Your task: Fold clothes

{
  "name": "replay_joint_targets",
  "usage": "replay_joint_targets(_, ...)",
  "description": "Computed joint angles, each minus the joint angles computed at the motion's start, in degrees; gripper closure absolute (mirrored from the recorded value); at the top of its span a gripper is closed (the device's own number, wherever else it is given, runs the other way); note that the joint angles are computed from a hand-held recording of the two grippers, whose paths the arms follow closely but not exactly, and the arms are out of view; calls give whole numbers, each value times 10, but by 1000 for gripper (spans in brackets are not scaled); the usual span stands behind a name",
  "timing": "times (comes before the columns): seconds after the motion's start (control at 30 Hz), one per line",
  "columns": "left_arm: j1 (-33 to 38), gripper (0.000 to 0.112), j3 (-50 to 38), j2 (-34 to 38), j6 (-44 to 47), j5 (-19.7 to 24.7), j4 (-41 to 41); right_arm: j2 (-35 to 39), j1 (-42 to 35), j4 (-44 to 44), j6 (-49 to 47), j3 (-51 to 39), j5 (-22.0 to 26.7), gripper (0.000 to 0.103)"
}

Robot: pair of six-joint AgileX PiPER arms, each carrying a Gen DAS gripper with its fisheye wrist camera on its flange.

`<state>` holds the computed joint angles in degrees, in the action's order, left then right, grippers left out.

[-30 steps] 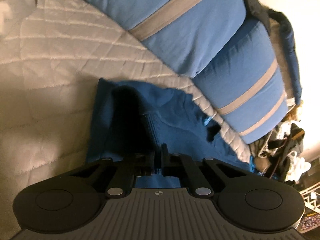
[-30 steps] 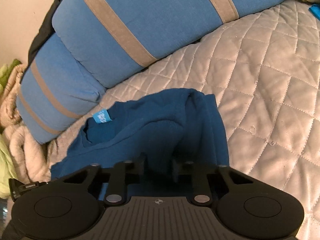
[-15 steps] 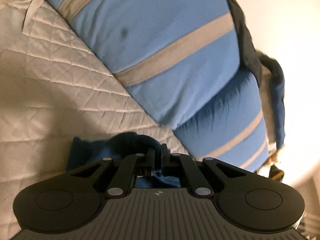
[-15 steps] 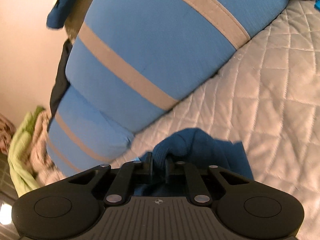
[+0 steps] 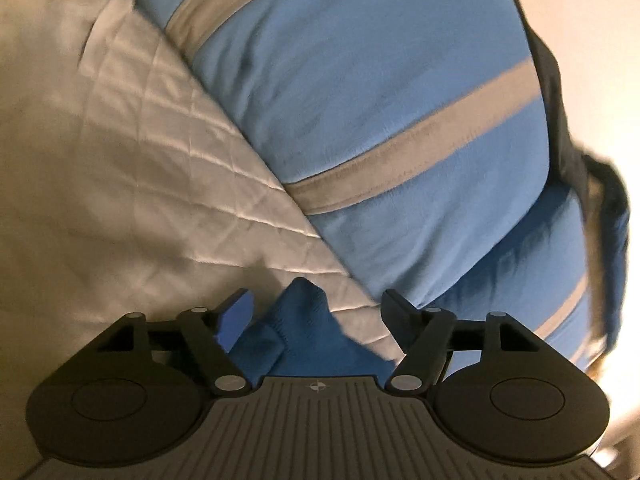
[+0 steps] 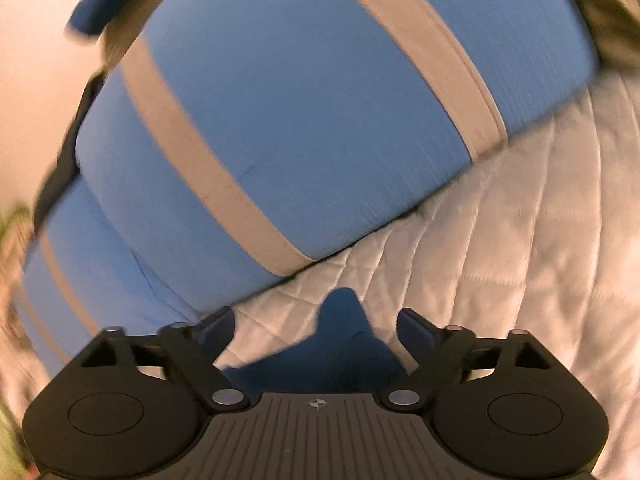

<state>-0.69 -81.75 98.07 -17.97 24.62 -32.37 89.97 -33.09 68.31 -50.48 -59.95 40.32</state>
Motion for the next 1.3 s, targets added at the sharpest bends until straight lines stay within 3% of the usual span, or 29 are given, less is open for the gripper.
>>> replay_joint_targets(0.1, -25, 42, -21, -13, -77, 33, 148, -40, 41, -109, 41, 6, -61, 4)
replay_joint_targets(0.17, -38, 42, -19, -27, -98, 50, 202, -65, 72, -211, 106, 8, -91, 3)
replay_joint_targets(0.5, -100, 42, 42, -121, -154, 106, 369, -181, 166, -541, 326, 57, -118, 0)
replay_joint_targets(0.73, -166, 41, 72, -183, -198, 170, 486, -254, 171, -596, 359, 85, -82, 0)
replay_joint_targets(0.93, -233, 41, 81, -226, -197, 234, 521, -320, 164, -618, 368, 123, -52, 0)
replay_joint_targets(1.07, -288, 41, 91, -257, -232, 266, 548, -363, 139, -600, 338, 157, -35, 0)
replay_joint_targets(1.3, -390, 41, 99, -293, -313, 319, 589, -416, 13, -474, 175, 194, 26, 0)
